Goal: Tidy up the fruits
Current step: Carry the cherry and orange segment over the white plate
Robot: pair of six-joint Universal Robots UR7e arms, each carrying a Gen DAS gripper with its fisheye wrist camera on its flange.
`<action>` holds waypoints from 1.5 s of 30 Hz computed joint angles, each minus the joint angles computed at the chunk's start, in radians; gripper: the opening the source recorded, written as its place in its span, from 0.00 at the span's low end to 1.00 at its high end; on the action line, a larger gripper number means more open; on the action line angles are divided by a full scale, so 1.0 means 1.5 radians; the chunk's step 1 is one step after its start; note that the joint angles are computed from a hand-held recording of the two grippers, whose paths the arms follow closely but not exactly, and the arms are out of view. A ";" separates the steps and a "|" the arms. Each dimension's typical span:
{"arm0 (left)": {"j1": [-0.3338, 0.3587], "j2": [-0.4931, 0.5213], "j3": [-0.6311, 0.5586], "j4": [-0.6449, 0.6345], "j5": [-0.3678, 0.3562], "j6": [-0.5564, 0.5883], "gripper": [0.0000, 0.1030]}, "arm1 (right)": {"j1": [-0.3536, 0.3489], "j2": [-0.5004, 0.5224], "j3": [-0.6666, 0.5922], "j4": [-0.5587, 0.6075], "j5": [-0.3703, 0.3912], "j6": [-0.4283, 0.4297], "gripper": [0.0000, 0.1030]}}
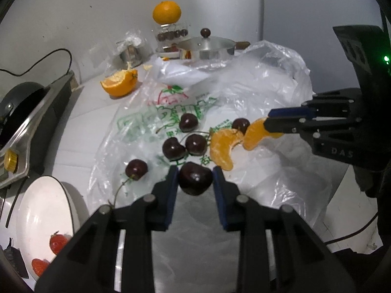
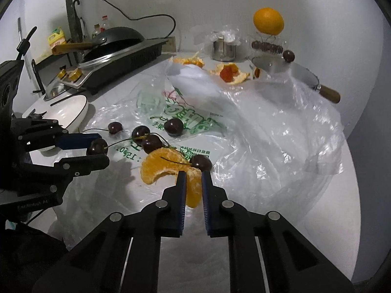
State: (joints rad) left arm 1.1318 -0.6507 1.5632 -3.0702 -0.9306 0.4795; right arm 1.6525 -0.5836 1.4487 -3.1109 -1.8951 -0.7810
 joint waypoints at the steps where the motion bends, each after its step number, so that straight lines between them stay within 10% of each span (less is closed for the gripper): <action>1: -0.001 -0.003 0.004 -0.004 -0.001 0.001 0.28 | 0.002 -0.001 0.002 -0.004 -0.001 -0.001 0.12; 45: 0.035 -0.163 0.141 -0.150 -0.015 0.032 0.28 | 0.122 0.078 -0.068 -0.009 -0.036 -0.061 0.12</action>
